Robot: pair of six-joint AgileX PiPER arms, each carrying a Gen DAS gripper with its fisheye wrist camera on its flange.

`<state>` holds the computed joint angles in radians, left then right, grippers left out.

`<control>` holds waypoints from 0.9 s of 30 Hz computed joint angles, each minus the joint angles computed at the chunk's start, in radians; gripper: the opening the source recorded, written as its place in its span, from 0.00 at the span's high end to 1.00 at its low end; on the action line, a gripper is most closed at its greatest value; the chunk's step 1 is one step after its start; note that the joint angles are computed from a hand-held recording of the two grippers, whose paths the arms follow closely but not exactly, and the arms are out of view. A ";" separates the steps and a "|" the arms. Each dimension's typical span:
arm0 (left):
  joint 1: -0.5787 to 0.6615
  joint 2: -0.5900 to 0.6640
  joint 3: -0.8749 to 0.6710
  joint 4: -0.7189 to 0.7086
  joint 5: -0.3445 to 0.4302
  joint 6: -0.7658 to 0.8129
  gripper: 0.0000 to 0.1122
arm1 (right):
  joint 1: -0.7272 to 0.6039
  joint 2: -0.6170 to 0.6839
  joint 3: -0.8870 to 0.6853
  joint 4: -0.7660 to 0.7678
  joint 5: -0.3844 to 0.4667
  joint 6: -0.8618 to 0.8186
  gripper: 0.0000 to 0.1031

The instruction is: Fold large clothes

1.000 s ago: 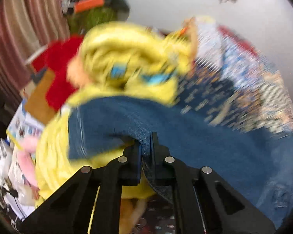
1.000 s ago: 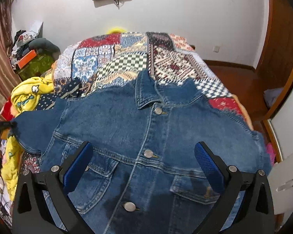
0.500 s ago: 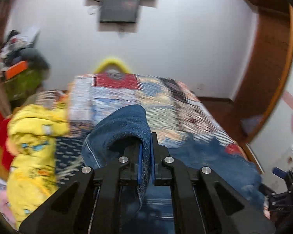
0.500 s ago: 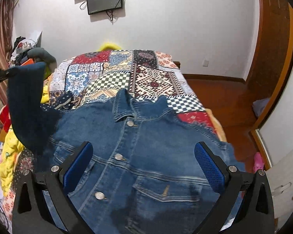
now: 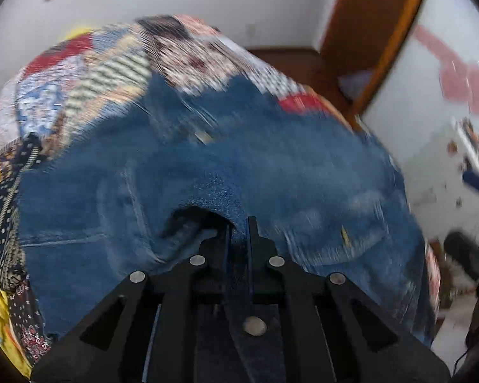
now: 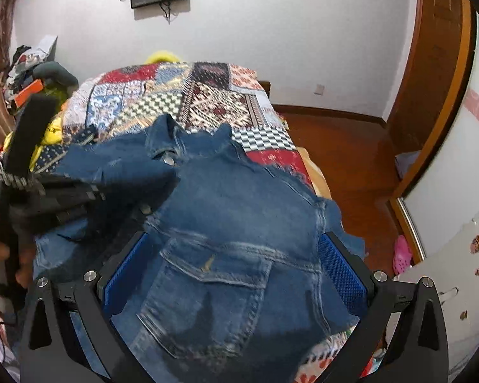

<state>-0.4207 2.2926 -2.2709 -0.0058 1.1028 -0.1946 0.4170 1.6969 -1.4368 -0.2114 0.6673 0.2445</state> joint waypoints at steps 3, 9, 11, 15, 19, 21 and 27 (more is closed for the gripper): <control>-0.027 -0.049 0.070 0.039 -0.006 0.020 0.89 | -0.004 -0.004 0.011 -0.014 0.007 -0.004 0.00; 0.022 -0.316 0.390 0.029 -0.204 0.073 0.44 | 0.026 -0.003 0.000 -0.033 0.007 0.002 0.00; 0.054 -0.420 0.505 0.066 -0.271 0.069 0.39 | 0.050 0.017 -0.035 -0.030 0.013 -0.001 0.00; 0.138 -0.546 0.653 0.115 -0.338 0.051 0.28 | 0.104 0.080 -0.119 -0.033 0.029 -0.013 0.00; 0.235 -0.625 0.786 0.162 -0.375 0.036 0.27 | 0.169 0.190 -0.260 -0.003 0.068 -0.084 0.00; 0.278 -0.635 0.829 0.164 -0.387 0.037 0.27 | 0.192 0.259 -0.343 0.022 0.093 -0.124 0.00; 0.407 -0.625 0.947 0.071 -0.442 0.120 0.27 | 0.239 0.551 -0.743 0.128 0.329 -0.216 0.01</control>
<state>-0.0138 1.6679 -1.3239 0.0649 0.6611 -0.0750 0.6556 2.2484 -2.1795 -0.0830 0.9964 0.0289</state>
